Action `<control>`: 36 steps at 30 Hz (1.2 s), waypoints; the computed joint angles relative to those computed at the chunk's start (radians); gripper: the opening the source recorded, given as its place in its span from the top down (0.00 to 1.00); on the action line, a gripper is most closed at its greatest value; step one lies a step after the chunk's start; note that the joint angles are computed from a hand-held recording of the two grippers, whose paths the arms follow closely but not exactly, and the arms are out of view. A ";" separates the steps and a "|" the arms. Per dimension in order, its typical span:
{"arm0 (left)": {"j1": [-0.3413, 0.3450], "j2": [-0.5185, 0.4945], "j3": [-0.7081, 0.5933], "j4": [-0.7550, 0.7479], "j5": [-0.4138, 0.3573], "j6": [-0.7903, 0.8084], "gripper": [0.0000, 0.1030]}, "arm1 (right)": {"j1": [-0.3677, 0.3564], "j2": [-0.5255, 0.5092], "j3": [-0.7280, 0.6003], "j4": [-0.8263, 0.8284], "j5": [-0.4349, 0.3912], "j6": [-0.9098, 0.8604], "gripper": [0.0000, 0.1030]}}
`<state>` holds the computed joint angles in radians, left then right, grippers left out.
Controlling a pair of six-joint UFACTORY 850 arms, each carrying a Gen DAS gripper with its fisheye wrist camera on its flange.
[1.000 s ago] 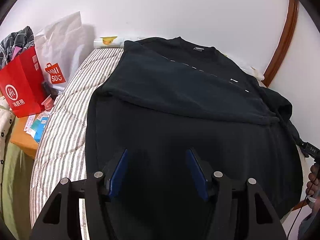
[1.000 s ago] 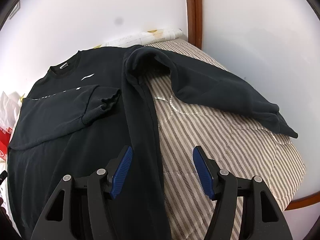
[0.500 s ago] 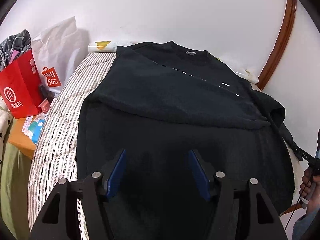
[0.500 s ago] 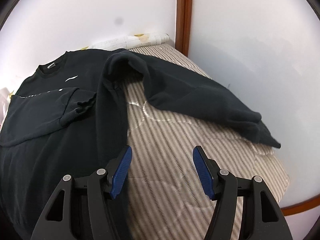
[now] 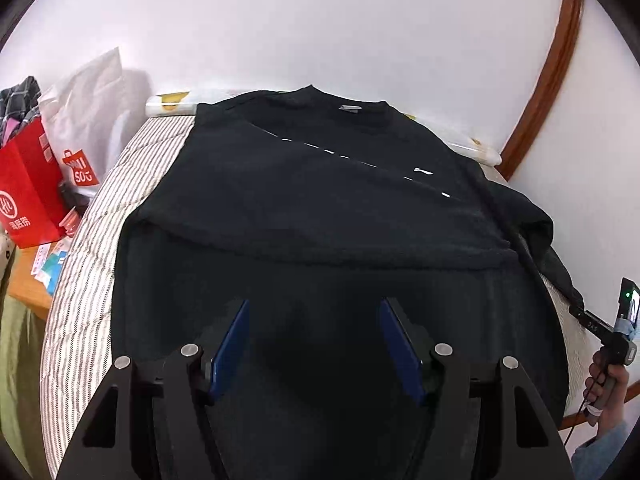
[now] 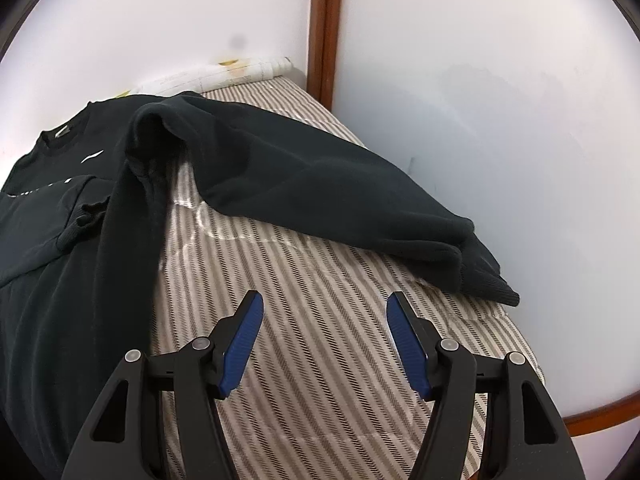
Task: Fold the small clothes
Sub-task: 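Move the right tool to the other sleeve cuff, then grasp the sleeve cuff with the right tool and fold it across the body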
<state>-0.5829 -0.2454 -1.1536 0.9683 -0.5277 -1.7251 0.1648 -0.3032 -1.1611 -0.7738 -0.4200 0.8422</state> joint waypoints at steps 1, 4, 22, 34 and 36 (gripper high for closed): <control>-0.002 -0.003 -0.004 -0.004 -0.005 0.006 0.39 | -0.002 0.000 0.000 0.001 0.000 0.000 0.39; -0.004 -0.003 -0.004 -0.017 -0.010 0.014 0.38 | -0.010 0.002 0.003 0.016 0.001 -0.007 0.39; 0.018 0.020 0.030 -0.040 -0.003 -0.037 0.39 | -0.004 -0.021 0.002 -0.095 -0.043 0.065 0.38; 0.019 -0.071 -0.056 -0.085 -0.026 0.022 0.39 | -0.053 -0.146 -0.116 -0.199 -0.066 0.124 0.31; 0.025 -0.078 -0.060 -0.106 -0.027 0.037 0.39 | -0.054 -0.158 -0.129 -0.236 -0.069 0.142 0.32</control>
<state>-0.5583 -0.3237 -1.2136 0.8623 -0.5544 -1.6885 0.1106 -0.4609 -1.2896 -1.0101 -0.4887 0.9841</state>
